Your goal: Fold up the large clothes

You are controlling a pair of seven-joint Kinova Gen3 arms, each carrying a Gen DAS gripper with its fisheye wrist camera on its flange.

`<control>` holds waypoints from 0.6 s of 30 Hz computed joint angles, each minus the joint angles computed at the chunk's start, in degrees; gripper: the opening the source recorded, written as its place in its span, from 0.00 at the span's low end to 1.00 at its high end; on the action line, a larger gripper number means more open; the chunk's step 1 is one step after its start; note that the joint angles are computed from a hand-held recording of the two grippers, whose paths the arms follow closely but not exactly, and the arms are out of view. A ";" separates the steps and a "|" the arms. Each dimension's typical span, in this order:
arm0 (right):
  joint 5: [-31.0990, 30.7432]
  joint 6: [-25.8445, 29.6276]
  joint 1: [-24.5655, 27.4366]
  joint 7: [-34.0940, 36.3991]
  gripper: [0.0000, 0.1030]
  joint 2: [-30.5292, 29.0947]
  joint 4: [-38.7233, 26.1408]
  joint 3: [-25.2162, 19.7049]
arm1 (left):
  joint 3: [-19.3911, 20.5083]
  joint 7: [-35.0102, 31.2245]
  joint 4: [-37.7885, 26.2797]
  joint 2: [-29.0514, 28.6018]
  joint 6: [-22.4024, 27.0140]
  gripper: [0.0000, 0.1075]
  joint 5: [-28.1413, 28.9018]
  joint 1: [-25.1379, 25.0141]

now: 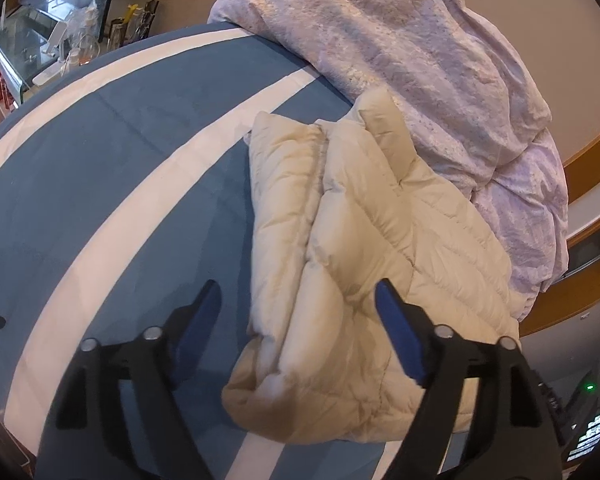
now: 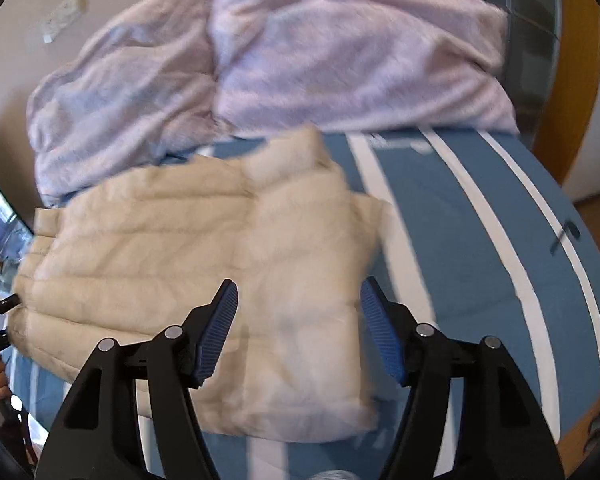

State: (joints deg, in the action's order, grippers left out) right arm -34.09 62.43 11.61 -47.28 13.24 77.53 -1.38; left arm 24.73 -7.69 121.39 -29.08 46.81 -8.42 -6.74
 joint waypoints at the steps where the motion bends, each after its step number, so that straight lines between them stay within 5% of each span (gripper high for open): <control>1: -0.92 0.24 -0.09 0.99 0.64 -0.43 0.35 -0.62 | -0.04 -0.18 -0.20 0.38 -0.10 0.78 -0.04 0.00; 9: -1.72 -5.34 -7.22 6.06 0.64 -4.84 8.36 -2.92 | -0.48 0.67 -0.22 2.73 -1.67 0.79 -0.06 0.52; 18: 1.80 -14.71 -13.54 1.48 0.64 -6.53 14.33 -2.76 | 0.45 3.92 0.44 3.95 -4.15 0.73 -1.59 -0.07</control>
